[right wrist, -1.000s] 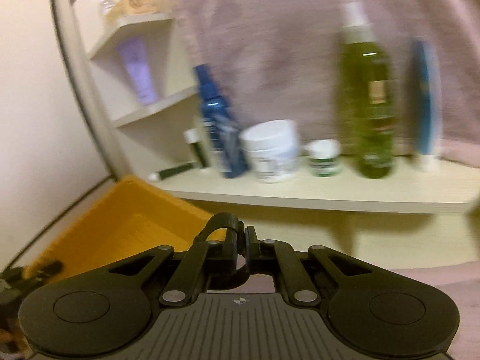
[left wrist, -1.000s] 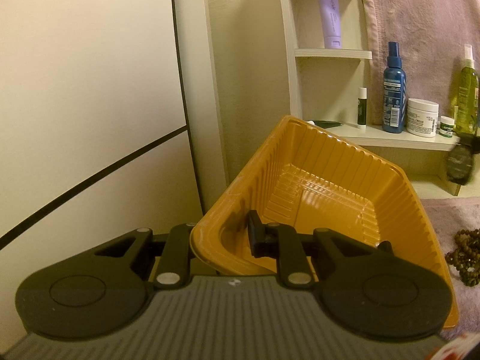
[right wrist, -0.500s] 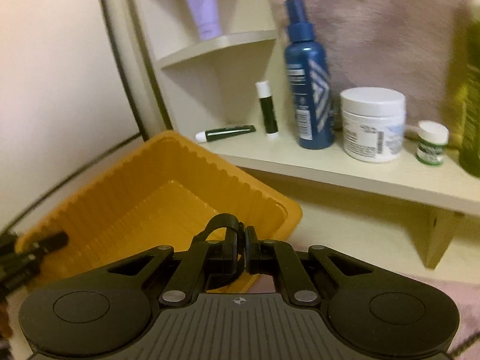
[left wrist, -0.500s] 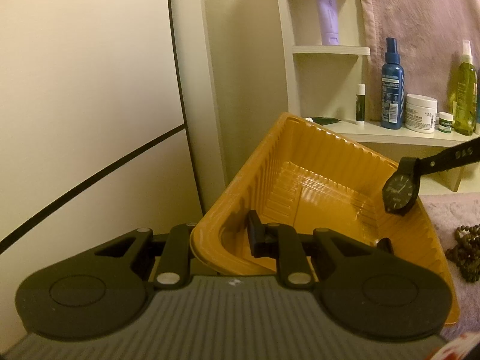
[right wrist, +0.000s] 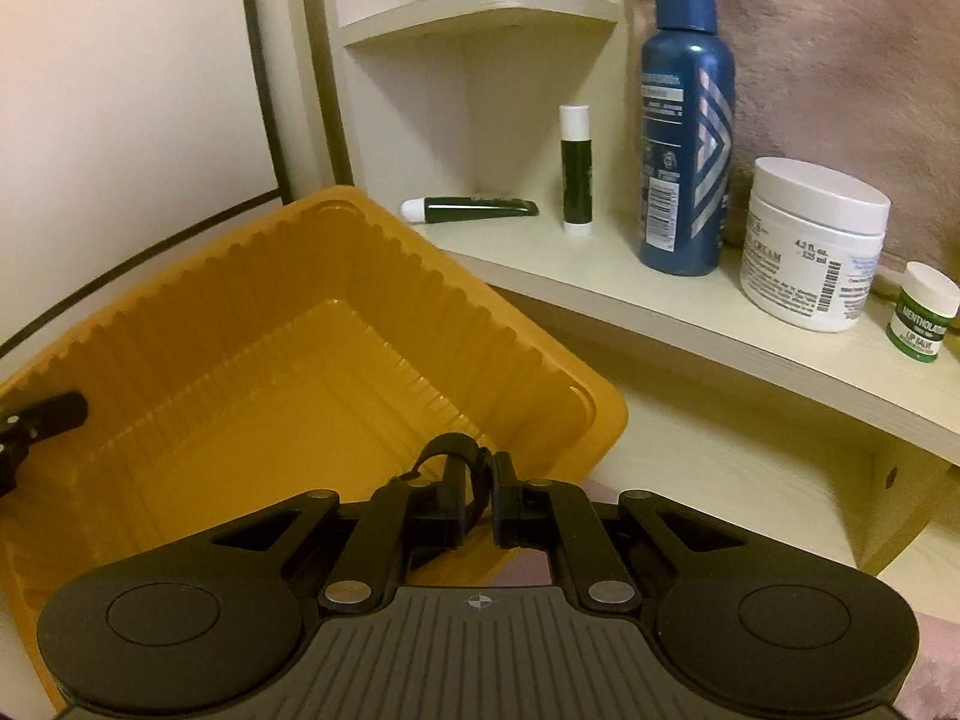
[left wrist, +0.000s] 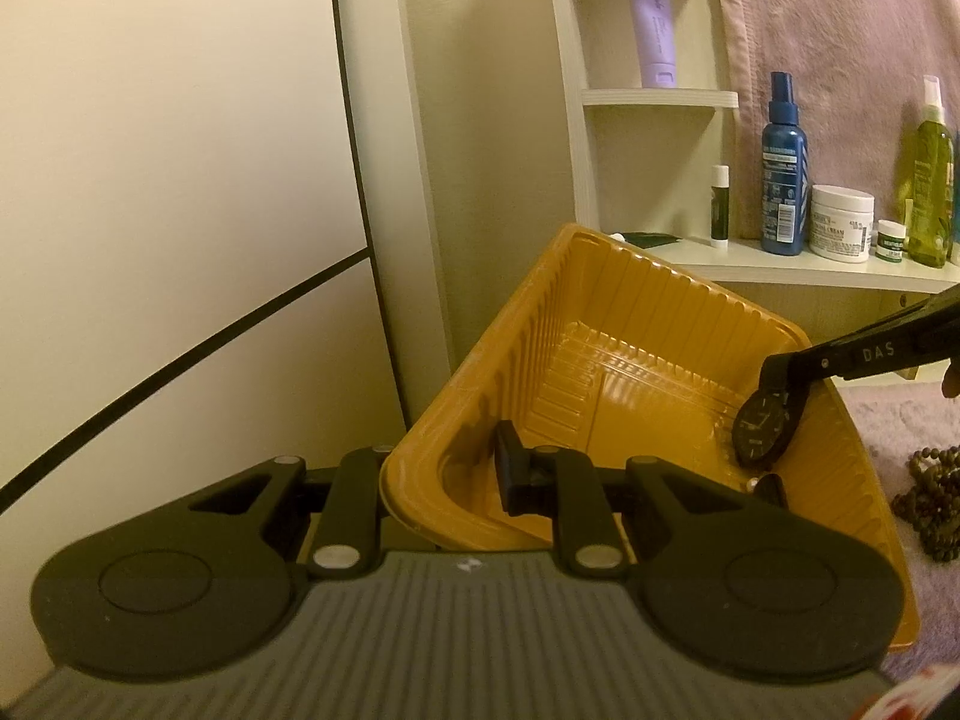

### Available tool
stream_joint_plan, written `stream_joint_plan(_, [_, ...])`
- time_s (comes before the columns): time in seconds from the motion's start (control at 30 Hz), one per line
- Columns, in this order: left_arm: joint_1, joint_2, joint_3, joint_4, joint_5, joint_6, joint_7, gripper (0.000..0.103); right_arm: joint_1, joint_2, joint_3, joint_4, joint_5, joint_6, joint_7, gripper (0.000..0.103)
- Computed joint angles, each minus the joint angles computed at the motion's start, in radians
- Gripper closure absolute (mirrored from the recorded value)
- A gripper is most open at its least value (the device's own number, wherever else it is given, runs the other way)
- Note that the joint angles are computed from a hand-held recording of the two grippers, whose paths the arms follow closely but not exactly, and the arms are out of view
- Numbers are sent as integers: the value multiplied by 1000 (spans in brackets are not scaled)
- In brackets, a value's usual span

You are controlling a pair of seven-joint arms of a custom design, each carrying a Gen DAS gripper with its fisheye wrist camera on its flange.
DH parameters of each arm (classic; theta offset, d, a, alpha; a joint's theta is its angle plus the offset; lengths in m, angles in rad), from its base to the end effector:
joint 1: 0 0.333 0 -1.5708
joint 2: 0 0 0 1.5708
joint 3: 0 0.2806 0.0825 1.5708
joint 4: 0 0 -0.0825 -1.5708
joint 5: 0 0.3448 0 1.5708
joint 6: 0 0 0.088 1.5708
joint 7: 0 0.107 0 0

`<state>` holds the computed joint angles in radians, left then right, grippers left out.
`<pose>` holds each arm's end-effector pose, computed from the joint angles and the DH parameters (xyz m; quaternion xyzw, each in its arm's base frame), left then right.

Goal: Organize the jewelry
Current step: 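Carry the black watch into the orange tray and open the right tool, then move the right tool back over the dark bead strands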

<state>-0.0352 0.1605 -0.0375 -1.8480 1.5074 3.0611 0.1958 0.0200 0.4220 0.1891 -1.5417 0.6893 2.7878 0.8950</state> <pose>0.5715 -0.1196 0.4823 -0.5510 0.6404 -0.3433 0.4104 0.6689 0.0892 0.4835 -0.7111 0.5343 -0.1781 0.4209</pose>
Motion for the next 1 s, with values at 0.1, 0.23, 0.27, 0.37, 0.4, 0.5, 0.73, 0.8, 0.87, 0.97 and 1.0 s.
stream_joint_plan(0.1, [0,2,-1,1,-15,-2,15,85,-10,-12,6,-7,16,-19,-9,94])
stream_joint_plan(0.23, [-2,0,1,-3,-50,-2,50,85,-1,-57,-16,-53,10,-18,-11,80])
stream_joint_plan(0.27, [-4,0,3,-4,-52,-2,54,85,-2,-67,-20,-63,12,-21,-13,66])
stream_joint_plan(0.37, [-6,-1,5,-6,-64,-2,66,85,-21,-113,-9,-120,79,-7,-78,56])
stream_joint_plan(0.4, [-7,-1,6,-6,-66,-3,68,85,-22,-130,-14,-138,95,-8,-90,56])
stream_joint_plan(0.5, [-8,-2,7,-8,-84,-3,85,85,-27,-186,-29,-199,172,-15,-126,56])
stream_joint_plan(0.73, [-14,2,13,-5,-109,1,119,85,9,-340,-115,-379,306,-3,-178,55])
stream_joint_plan(0.8, [-17,3,16,-4,-108,2,116,85,24,-383,-142,-434,315,6,-166,55])
stream_joint_plan(0.87, [-18,3,17,-4,-107,2,115,85,39,-423,-167,-490,309,23,-146,55])
stream_joint_plan(0.97, [-20,2,18,-4,-101,0,113,85,57,-479,-202,-567,279,39,-110,55])
stream_joint_plan(1.0, [-19,3,17,-4,-109,0,121,85,61,-495,-212,-589,256,37,-87,55])
